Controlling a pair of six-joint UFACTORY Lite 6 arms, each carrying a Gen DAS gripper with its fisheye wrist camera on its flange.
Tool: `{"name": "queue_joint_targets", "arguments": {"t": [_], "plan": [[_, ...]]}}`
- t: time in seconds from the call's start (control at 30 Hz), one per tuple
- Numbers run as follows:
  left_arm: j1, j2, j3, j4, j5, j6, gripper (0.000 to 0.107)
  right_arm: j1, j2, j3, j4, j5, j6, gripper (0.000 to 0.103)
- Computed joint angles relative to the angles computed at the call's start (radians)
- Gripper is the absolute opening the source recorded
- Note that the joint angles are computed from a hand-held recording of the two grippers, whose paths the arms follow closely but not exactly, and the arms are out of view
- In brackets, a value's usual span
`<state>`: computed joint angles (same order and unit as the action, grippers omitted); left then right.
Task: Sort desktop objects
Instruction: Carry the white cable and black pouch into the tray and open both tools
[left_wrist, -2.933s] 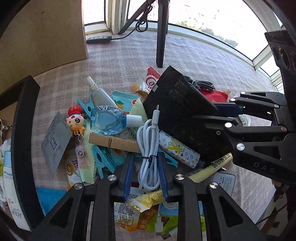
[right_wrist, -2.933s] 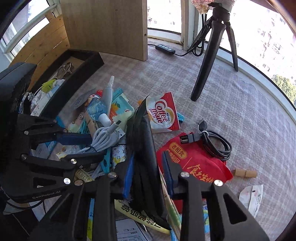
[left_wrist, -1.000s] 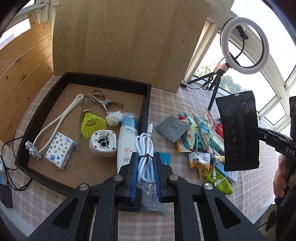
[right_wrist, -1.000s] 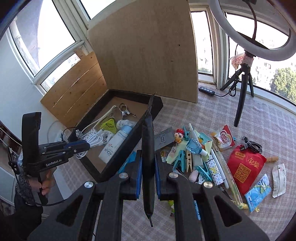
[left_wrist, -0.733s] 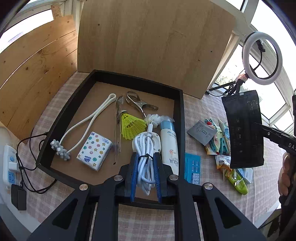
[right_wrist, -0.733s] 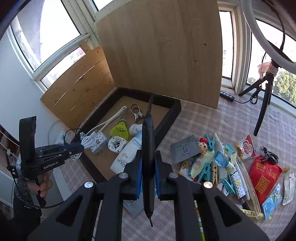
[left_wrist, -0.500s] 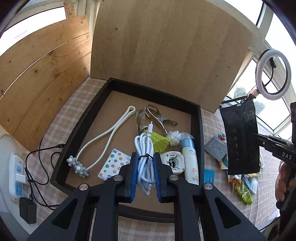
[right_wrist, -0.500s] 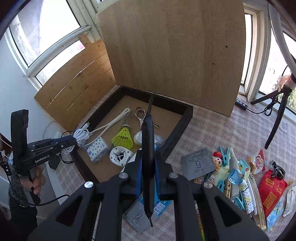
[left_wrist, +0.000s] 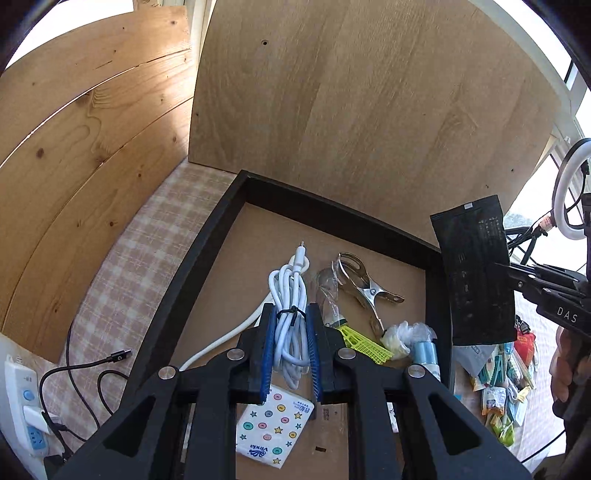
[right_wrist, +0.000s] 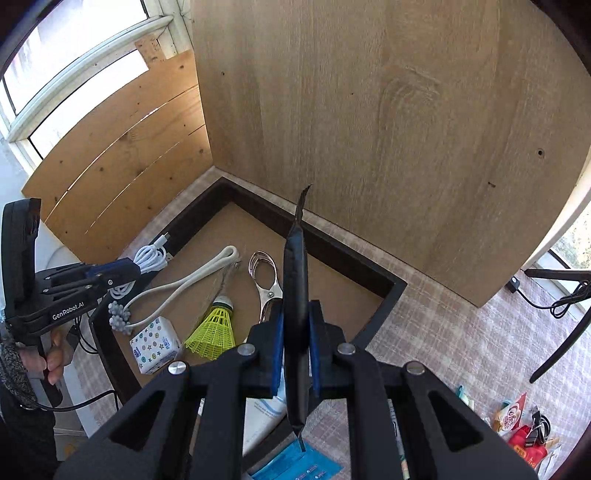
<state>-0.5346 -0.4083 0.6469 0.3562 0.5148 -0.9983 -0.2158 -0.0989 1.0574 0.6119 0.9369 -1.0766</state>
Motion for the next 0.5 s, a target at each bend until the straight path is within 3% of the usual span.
{"name": "queue_joint_targets", "arguments": {"t": [0.27,0.33,0.4,0.5], "plan": [[0.094,0.105,0.040,-0.067,-0.062,0.096,0.019,0.135,0.100,0.024,-0.050,-0.089,0.041,0.014],[0.098,0.109,0.041,-0.052,-0.062,0.073,0.033,0.154,0.097,0.024,-0.078,-0.113,0.073,0.033],[0.090,0.099,0.037,-0.016,-0.056,0.029,0.034,0.140,0.085,0.024,-0.060,-0.116,0.063,0.044],[0.072,0.077,0.034,0.006,-0.038,-0.002,0.034,0.094,0.079,0.046,-0.022,-0.079,0.029,0.044]]}}
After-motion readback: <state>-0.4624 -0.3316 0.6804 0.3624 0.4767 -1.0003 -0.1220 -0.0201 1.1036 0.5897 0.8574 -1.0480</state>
